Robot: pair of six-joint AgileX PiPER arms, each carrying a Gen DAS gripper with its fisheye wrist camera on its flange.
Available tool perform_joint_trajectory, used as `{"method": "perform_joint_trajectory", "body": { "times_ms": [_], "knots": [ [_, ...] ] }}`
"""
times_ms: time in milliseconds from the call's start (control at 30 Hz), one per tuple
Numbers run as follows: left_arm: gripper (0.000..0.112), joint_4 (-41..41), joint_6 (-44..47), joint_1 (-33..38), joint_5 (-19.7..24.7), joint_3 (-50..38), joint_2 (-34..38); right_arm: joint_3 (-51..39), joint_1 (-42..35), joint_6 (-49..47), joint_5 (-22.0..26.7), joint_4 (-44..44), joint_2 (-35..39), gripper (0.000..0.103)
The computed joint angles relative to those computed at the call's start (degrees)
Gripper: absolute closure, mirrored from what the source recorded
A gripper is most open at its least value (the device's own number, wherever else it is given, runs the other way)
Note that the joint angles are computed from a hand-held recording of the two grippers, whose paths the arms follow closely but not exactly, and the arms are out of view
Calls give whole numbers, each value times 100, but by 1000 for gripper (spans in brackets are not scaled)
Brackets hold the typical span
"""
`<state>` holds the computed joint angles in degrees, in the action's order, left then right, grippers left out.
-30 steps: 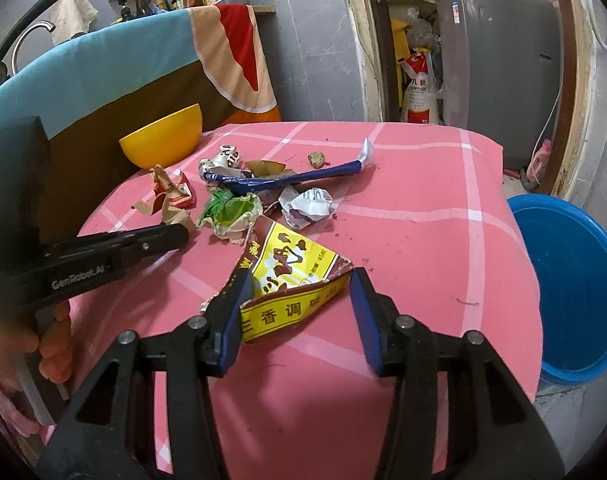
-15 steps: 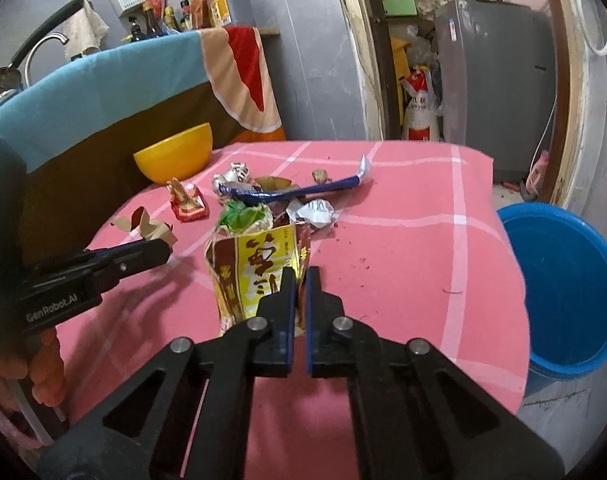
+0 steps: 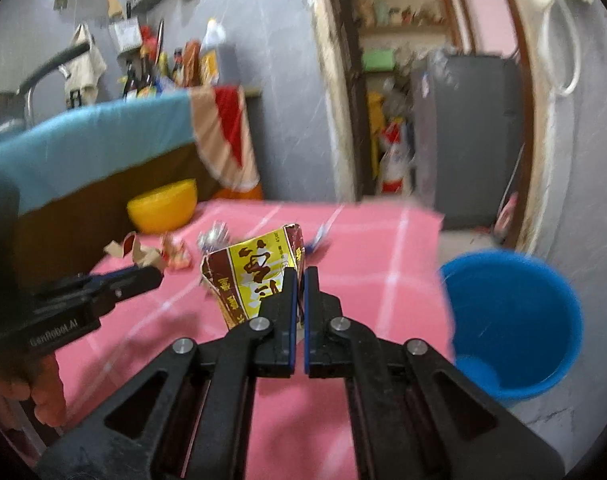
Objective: Collect trash
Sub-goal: 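Carry both held pieces over the blue bucket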
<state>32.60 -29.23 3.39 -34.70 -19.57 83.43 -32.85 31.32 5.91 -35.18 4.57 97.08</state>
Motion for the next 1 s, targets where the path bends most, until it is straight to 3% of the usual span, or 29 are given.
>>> {"method": "perform_joint_trajectory", "body": {
  "times_ms": [267, 467, 667, 833, 1000],
  "knots": [
    [103, -2063, 1170, -1628, -401, -525, 60, 395, -691, -1163, -397, 894, -1102, 101],
    [103, -3076, 1892, -2713, -256, -1459, 713, 421, -1753, -1052, -457, 519, -1175, 101],
    [103, -3457, 2263, -3291, 473, -2681, 1648, 229, -2682, -507, -428, -93, -657, 101],
    [103, -3689, 2421, -3479, 1448, -3764, 2402, -24, -3296, 87, -207, -791, -179, 101],
    [103, -3398, 2053, -3487, 2326, -4647, 3022, -362, -3586, 594, 94, -1349, 278, 101]
  ]
}}
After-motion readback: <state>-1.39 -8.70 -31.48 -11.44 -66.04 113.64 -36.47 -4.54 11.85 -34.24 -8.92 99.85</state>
